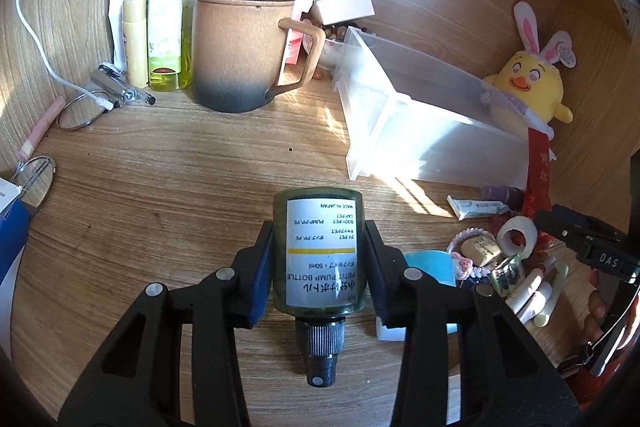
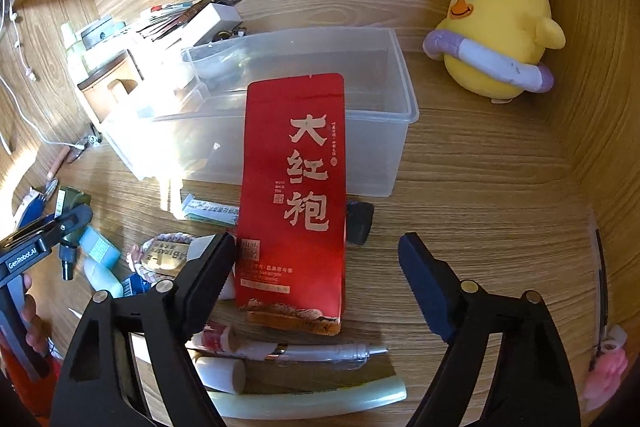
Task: Organize objects
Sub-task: 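Grasp the green glass bottle with the left gripper while the right grasps the red tea packet, then carry both items over the clear box and open both grippers to drop them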
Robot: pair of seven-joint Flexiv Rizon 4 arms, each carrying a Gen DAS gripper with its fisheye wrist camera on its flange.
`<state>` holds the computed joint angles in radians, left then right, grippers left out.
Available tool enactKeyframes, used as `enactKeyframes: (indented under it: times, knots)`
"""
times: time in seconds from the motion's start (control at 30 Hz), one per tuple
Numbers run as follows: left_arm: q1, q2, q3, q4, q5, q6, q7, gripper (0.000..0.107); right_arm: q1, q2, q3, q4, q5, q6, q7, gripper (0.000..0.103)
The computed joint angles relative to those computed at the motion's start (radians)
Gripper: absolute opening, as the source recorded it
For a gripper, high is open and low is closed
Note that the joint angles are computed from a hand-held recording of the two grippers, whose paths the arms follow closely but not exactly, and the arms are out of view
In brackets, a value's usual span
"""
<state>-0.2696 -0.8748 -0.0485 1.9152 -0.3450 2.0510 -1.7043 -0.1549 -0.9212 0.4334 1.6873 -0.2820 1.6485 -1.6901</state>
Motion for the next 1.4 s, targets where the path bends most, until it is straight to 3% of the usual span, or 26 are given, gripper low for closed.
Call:
enactKeyframes:
  times: [0.27, 0.33, 0.37, 0.43, 0.47, 0.7, 1.13, 1.33, 1.4]
  knots:
    - [0.027, 0.008, -0.025, 0.013, 0.045, 0.037, -0.008, 0.041, 0.083, 0.048, -0.119, 0.065, -0.017, 0.04, 0.018, 0.076]
    - [0.025, 0.012, -0.025, 0.015, 0.047, 0.045, -0.009, 0.041, 0.118, 0.051, -0.162, 0.077, -0.018, 0.052, 0.024, 0.074]
    - [0.023, 0.014, -0.023, 0.016, 0.046, 0.046, -0.008, 0.041, 0.125, 0.048, -0.171, 0.077, -0.019, 0.055, 0.029, 0.067]
    - [0.012, 0.02, -0.014, 0.015, 0.037, 0.047, -0.003, 0.041, 0.102, 0.037, -0.143, 0.063, -0.028, 0.036, 0.033, 0.054]
    - [0.01, 0.023, -0.012, 0.015, 0.034, 0.047, 0.0, 0.041, 0.087, 0.031, -0.124, 0.055, -0.031, 0.026, 0.033, 0.053]
    - [-0.01, 0.04, -0.001, -0.01, 0.017, 0.053, 0.025, 0.041, 0.071, 0.028, -0.116, 0.074, -0.039, 0.124, 0.039, 0.052]
    - [-0.041, 0.032, -0.012, -0.125, -0.007, 0.036, 0.092, 0.041, -0.118, 0.002, 0.036, 0.096, -0.278, 0.242, 0.146, 0.052]
    - [0.009, 0.022, -0.061, -0.185, 0.034, 0.005, 0.087, 0.041, -0.11, -0.011, 0.015, 0.052, -0.37, 0.278, 0.203, 0.052]
    - [-0.006, 0.019, -0.041, -0.209, 0.018, -0.016, 0.093, 0.041, -0.107, -0.019, 0.01, 0.028, -0.406, 0.282, 0.221, 0.052]
